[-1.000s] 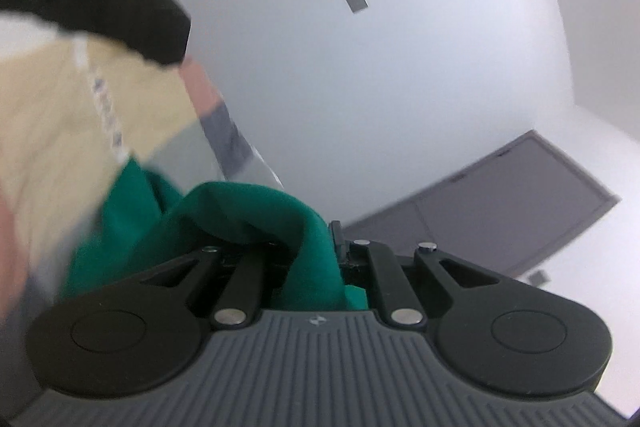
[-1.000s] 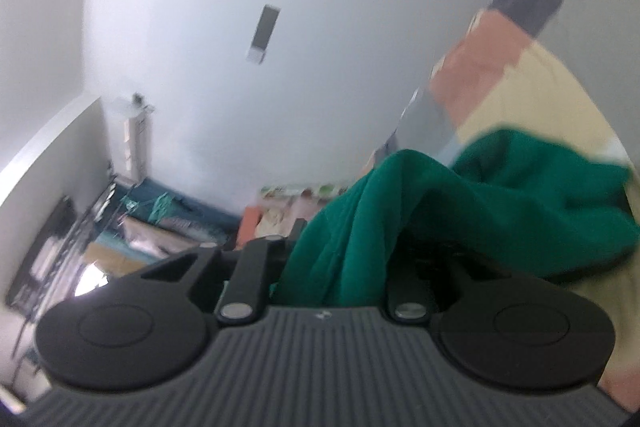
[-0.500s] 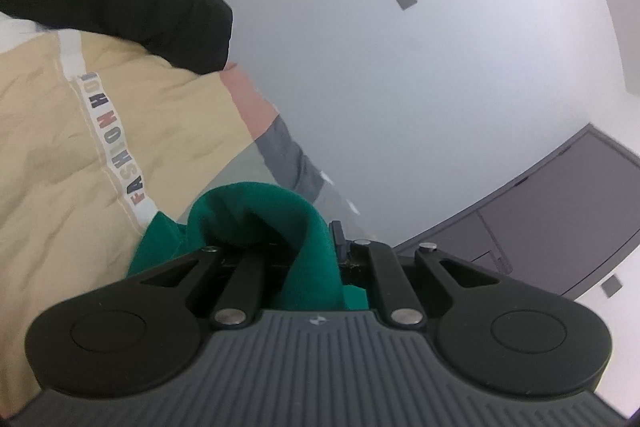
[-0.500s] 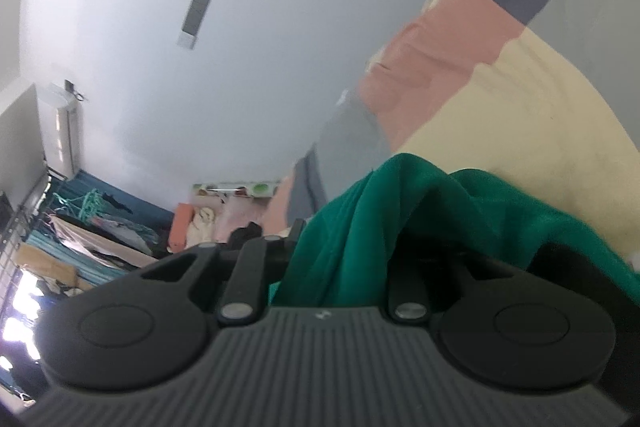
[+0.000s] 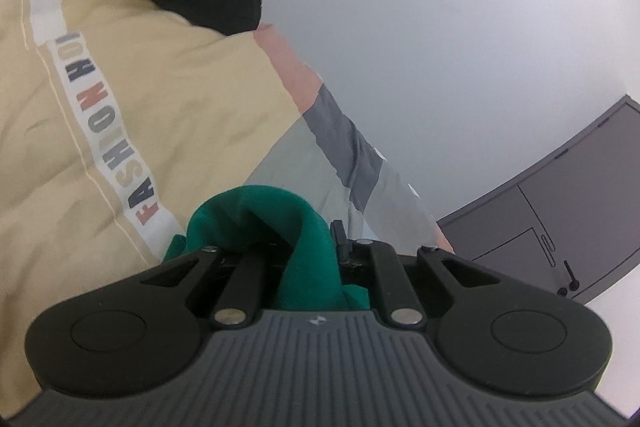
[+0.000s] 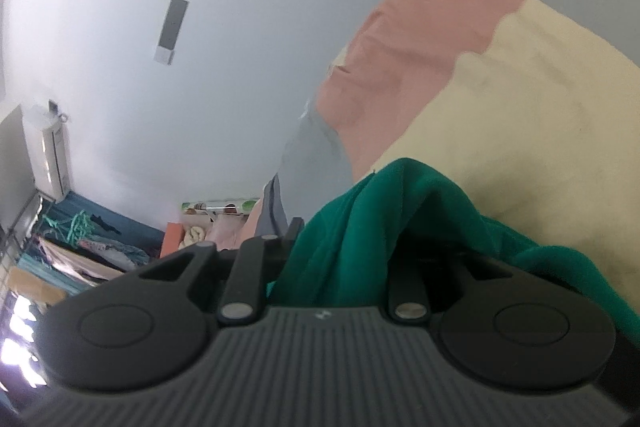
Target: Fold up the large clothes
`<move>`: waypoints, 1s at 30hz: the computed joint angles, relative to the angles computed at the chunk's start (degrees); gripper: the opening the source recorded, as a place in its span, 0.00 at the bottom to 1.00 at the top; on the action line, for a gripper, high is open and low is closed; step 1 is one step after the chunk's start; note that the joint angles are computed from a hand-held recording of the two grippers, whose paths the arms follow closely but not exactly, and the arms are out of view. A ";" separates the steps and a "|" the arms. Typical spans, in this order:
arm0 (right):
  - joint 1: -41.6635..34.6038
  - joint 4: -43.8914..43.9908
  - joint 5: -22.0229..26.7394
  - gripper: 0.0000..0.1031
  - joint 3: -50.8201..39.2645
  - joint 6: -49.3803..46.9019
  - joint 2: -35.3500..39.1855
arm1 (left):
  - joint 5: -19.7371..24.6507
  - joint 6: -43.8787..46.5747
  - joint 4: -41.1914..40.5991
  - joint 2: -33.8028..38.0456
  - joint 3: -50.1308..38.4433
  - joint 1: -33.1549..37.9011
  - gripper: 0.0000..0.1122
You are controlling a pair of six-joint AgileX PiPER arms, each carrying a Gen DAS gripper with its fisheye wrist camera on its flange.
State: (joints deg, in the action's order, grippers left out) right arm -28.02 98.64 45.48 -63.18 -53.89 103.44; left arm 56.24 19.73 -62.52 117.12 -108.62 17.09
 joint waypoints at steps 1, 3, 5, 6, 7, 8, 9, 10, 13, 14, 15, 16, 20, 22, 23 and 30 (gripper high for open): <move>0.17 -0.19 -0.50 0.25 0.22 -0.65 -0.61 | -0.25 0.88 -0.19 -0.81 0.68 0.04 0.12; 0.35 -0.78 -1.22 0.29 1.00 -1.27 -2.24 | -0.28 2.14 0.18 -2.28 1.60 -0.03 0.15; 0.28 -1.77 -1.09 0.41 1.61 -1.04 -3.67 | 2.34 1.21 2.05 -2.35 -0.30 -0.12 0.41; -0.06 -2.17 -0.01 0.54 2.01 -0.90 -4.37 | 3.36 1.71 1.49 -3.07 0.02 0.12 0.59; -0.44 -1.84 1.21 0.60 2.74 -1.23 -5.23 | 2.75 3.64 -0.14 -5.17 2.62 0.51 0.64; -0.79 -1.14 2.15 0.68 3.95 -1.81 -6.60 | 1.43 6.05 -1.46 -7.47 5.30 0.69 0.64; -1.12 -1.10 2.68 0.72 5.05 -2.01 -8.15 | 0.61 7.90 -1.69 -9.66 7.13 0.80 0.65; -1.35 -1.91 3.01 0.73 5.83 -1.57 -9.86 | -0.13 9.15 -1.58 -11.36 8.18 0.69 0.65; -1.70 -4.71 2.51 0.74 8.57 -1.46 -16.02 | -0.28 13.12 -3.93 -16.66 11.75 1.68 0.69; -2.06 -6.54 2.44 0.74 9.52 -0.76 -18.30 | 0.30 13.48 -4.38 -17.98 12.46 2.18 0.69; -2.39 -8.93 2.20 0.74 10.20 0.72 -20.49 | 0.57 14.00 -4.85 -19.49 13.50 2.67 0.69; -2.52 -10.41 1.74 0.75 10.80 1.61 -22.25 | 0.71 15.52 -5.85 -21.42 15.17 3.39 0.70; -6.05 -10.86 5.58 0.75 14.15 1.26 -29.01 | 2.60 20.82 -9.29 -28.14 21.07 7.19 0.73; -7.70 -9.75 6.98 0.75 14.68 0.76 -30.89 | 4.89 22.46 -11.61 -29.67 22.80 9.69 0.73; -8.96 -8.62 7.77 0.75 14.90 0.10 -31.61 | 5.08 23.37 -12.74 -30.65 23.98 10.83 0.74; -13.03 -6.87 4.61 0.74 14.39 -1.13 -33.51 | 7.51 28.81 -11.52 -32.65 23.95 11.56 0.76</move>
State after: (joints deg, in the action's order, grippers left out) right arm -41.05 91.77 50.09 -48.80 -55.02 69.94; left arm 63.75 48.54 -74.04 84.47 -84.68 28.65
